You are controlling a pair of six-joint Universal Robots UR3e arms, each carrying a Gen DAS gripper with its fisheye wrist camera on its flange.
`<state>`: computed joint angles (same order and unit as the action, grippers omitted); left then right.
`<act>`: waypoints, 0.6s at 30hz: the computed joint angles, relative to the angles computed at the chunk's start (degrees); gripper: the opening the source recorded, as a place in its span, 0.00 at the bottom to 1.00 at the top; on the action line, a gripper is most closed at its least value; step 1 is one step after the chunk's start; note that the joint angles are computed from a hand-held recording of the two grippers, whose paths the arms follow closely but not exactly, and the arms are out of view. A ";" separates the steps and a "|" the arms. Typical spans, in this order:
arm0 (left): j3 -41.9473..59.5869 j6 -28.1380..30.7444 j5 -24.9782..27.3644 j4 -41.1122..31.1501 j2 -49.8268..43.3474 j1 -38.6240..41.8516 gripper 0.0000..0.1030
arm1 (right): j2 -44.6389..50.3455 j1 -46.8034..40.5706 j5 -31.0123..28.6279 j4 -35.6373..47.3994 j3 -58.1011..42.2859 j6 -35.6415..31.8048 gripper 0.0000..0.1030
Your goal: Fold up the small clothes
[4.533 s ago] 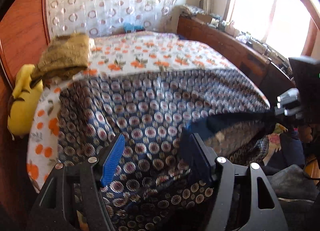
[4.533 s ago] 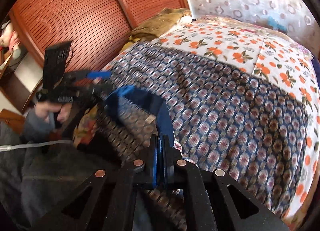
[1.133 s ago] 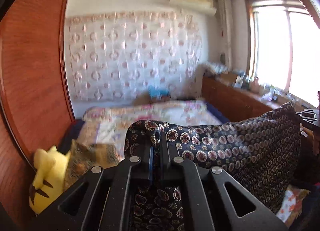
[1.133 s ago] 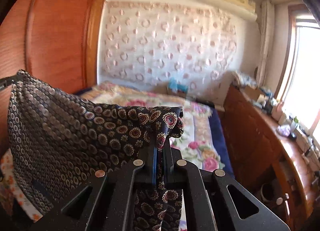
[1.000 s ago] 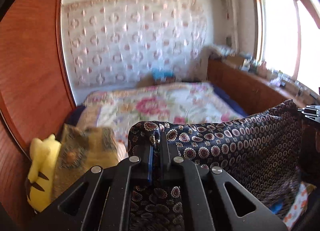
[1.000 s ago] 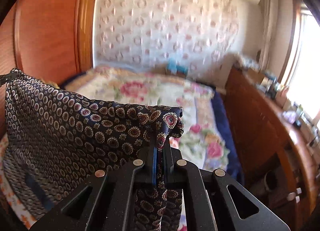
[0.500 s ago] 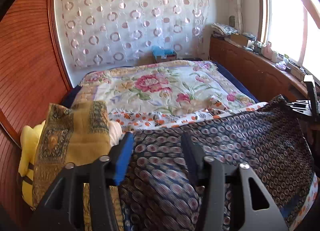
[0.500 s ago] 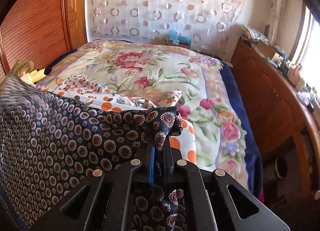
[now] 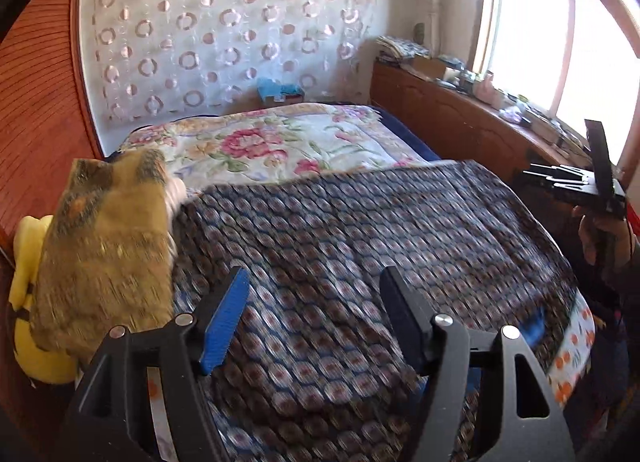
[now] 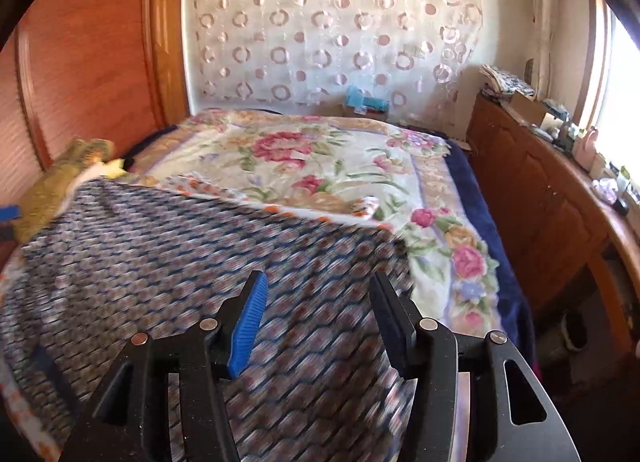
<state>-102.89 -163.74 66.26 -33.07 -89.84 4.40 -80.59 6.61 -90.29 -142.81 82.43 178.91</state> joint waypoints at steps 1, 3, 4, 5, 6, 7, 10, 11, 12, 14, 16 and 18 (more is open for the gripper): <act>-1.79 0.35 0.17 0.43 1.33 -0.38 0.67 | -2.42 0.90 -0.08 -0.27 2.74 0.88 0.53; -4.46 0.55 1.10 0.96 3.15 -1.23 0.67 | -7.35 2.81 -0.27 -1.50 8.86 2.85 0.53; -6.05 0.46 1.46 1.48 4.07 -1.63 0.67 | -9.22 3.68 -0.15 -1.79 11.13 3.64 0.53; -7.82 0.26 1.85 1.73 5.21 -2.33 0.67 | -10.85 4.29 -0.01 -2.74 13.68 4.15 0.53; -8.71 0.32 1.87 1.80 5.73 -2.45 0.67 | -12.65 5.39 -0.59 -2.95 15.91 5.05 0.53; -10.46 0.05 2.38 2.16 6.83 -3.21 0.67 | -14.48 6.74 -1.56 -2.88 18.01 6.02 0.53; -14.67 -0.94 2.99 3.68 9.14 -4.22 0.67 | -18.88 9.07 -2.20 -2.61 23.45 8.30 0.53; -16.28 -1.27 2.74 3.70 9.92 -4.75 0.67 | -20.44 9.73 -2.31 -3.06 25.59 9.15 0.53; -17.22 -1.68 2.69 4.03 10.12 -5.18 0.67 | -21.83 10.69 -2.76 -3.06 27.42 10.20 0.53; -18.99 -2.51 3.66 5.08 10.37 -6.51 0.67 | -23.18 12.06 -3.29 -2.44 29.35 10.94 0.53; -20.43 -3.40 5.14 6.37 10.45 -7.82 0.67 | -24.90 13.44 -3.73 -2.03 30.96 11.86 0.53; -21.36 -4.23 5.72 7.23 10.36 -8.80 0.67 | -25.70 14.07 -2.81 -1.79 31.78 12.77 0.53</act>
